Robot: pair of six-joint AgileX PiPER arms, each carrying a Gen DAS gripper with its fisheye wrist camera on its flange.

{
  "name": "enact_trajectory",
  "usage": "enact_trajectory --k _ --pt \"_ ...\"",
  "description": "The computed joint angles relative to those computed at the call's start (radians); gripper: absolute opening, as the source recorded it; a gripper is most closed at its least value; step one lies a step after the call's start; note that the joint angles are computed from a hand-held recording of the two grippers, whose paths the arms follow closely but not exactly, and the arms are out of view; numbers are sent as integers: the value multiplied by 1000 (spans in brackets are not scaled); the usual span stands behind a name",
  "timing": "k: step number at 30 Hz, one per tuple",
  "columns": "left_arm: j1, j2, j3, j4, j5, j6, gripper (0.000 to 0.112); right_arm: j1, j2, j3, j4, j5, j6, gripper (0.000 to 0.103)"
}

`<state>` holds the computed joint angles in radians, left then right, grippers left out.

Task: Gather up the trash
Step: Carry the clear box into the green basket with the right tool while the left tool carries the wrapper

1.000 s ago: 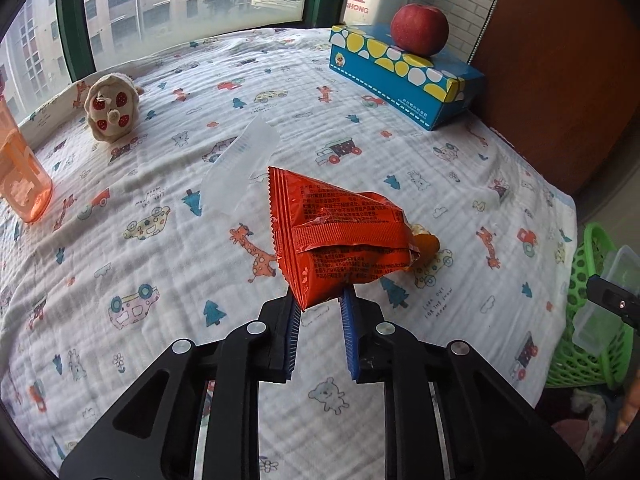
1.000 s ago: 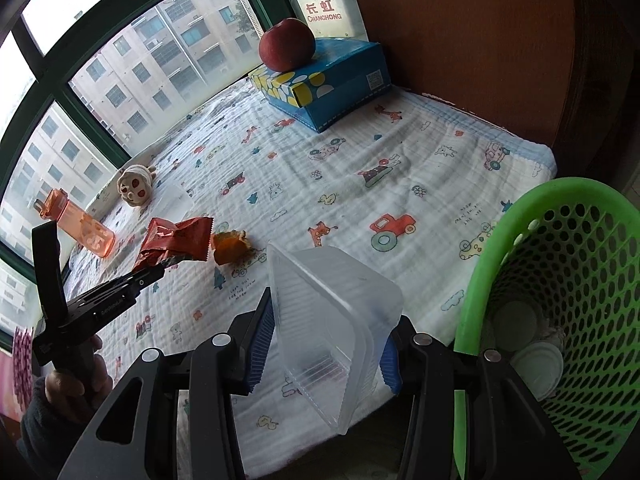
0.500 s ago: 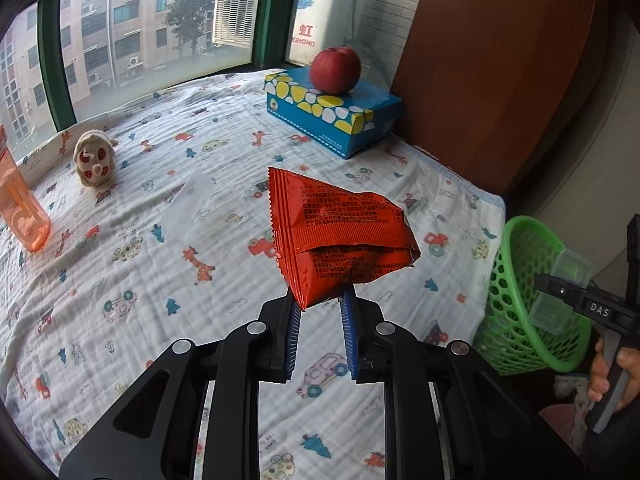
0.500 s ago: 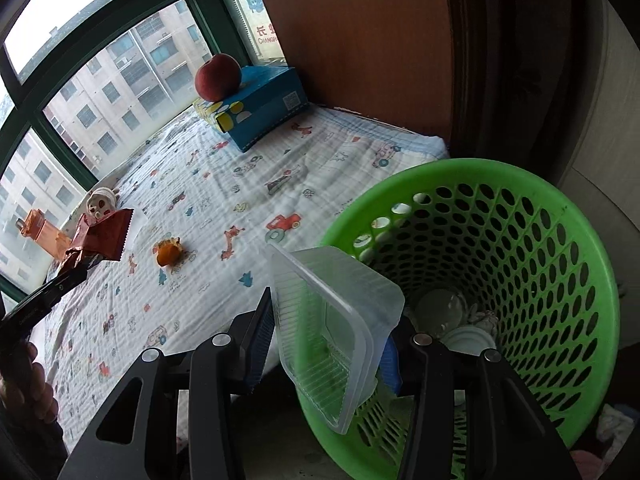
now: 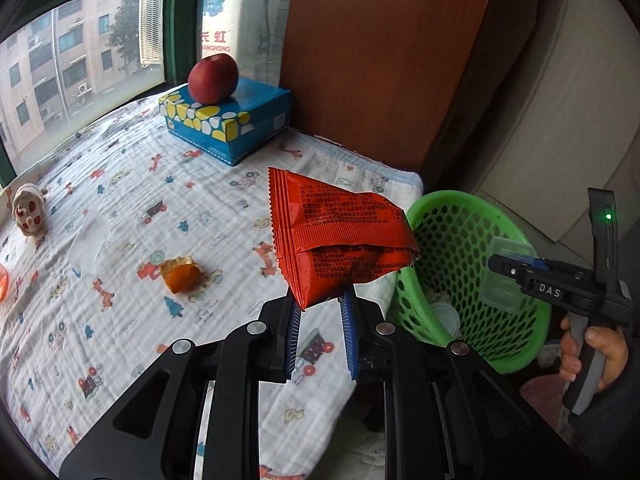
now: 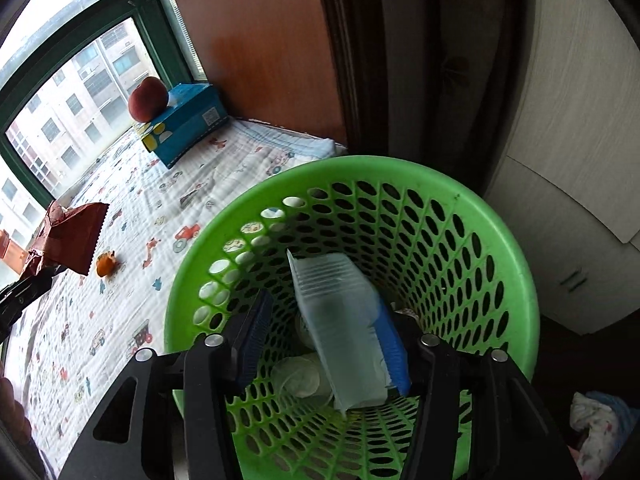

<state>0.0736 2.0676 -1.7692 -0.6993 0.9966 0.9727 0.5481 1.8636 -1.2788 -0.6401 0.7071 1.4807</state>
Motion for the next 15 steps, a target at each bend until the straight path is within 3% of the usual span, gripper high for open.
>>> enact_trajectory --k 15 --pt "-218 -63 147 85 -110 -11 19 3 -187 228 -140 -31 196 65"
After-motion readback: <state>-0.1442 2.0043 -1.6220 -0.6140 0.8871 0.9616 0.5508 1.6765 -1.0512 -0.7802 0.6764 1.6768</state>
